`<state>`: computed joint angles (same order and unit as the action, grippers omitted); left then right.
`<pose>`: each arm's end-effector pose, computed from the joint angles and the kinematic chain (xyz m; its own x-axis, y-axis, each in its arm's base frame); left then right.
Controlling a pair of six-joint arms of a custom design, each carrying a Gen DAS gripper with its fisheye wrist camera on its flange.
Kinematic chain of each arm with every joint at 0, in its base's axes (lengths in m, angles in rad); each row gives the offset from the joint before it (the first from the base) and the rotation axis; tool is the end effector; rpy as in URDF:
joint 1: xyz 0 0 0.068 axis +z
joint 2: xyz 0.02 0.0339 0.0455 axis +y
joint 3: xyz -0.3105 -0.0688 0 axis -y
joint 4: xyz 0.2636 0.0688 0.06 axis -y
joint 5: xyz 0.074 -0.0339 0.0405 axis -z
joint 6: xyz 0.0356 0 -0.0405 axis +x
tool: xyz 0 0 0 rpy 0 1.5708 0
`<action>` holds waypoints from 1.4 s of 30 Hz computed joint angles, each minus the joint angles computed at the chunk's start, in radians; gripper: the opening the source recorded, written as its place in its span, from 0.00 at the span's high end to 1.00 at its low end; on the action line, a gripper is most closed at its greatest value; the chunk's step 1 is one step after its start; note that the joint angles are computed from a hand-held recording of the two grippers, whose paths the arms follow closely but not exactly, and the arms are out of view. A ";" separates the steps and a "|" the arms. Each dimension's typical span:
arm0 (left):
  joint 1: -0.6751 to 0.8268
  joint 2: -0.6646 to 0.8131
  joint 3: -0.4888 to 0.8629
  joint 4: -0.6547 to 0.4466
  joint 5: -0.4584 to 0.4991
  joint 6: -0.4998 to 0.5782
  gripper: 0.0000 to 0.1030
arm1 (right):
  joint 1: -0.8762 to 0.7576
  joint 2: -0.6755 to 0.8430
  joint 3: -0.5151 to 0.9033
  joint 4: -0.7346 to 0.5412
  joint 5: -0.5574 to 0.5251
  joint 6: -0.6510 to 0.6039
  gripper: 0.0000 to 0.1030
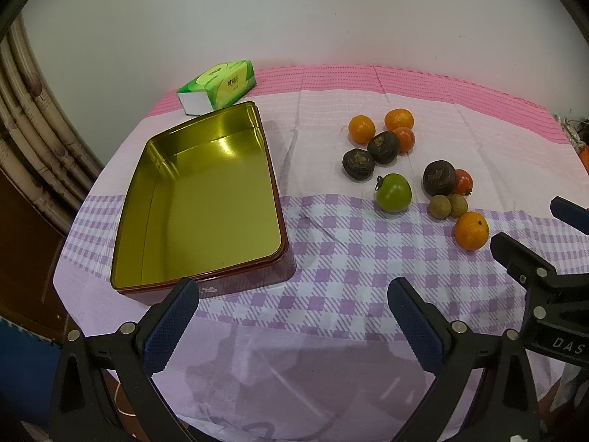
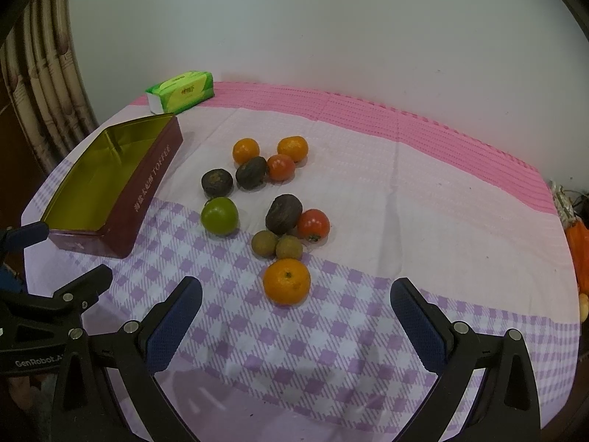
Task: Organize fruits
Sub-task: 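Move both tools toward the fruit cluster beside the tin tray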
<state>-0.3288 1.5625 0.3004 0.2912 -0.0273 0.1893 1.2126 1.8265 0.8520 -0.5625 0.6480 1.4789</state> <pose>0.2053 -0.0690 0.1006 -0.7092 0.4407 -0.5502 0.4497 0.8839 0.1284 0.1252 0.2731 0.1272 -0.7686 0.2115 -0.6038 0.2810 0.9594 -0.0217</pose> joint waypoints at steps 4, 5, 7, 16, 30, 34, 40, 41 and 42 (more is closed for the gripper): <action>-0.002 0.000 -0.001 0.002 -0.001 -0.001 0.01 | 0.000 0.002 0.001 0.002 -0.001 0.000 0.01; -0.001 0.000 -0.001 0.000 -0.001 0.000 0.01 | 0.000 0.002 0.001 0.000 0.000 0.000 0.01; 0.000 0.000 -0.002 0.001 -0.001 0.001 0.01 | -0.002 0.001 0.000 0.004 -0.002 -0.005 0.01; 0.011 0.012 -0.001 0.008 0.007 0.004 0.01 | 0.002 0.000 -0.001 0.001 -0.005 0.001 0.01; 0.012 0.017 0.003 0.000 0.004 0.003 0.01 | 0.004 0.010 -0.001 0.013 -0.024 0.000 0.01; 0.015 0.020 0.004 -0.001 0.005 0.001 0.01 | -0.004 0.016 -0.006 0.026 -0.037 -0.010 0.01; 0.020 0.030 0.010 -0.001 0.006 0.003 0.01 | -0.021 0.027 -0.020 0.060 -0.067 -0.028 0.01; 0.020 0.029 0.011 -0.002 0.007 0.003 0.01 | -0.022 0.030 -0.021 0.062 -0.069 -0.028 0.01; 0.018 0.030 0.012 -0.003 0.005 0.000 0.01 | -0.024 0.032 -0.024 0.067 -0.072 -0.027 0.01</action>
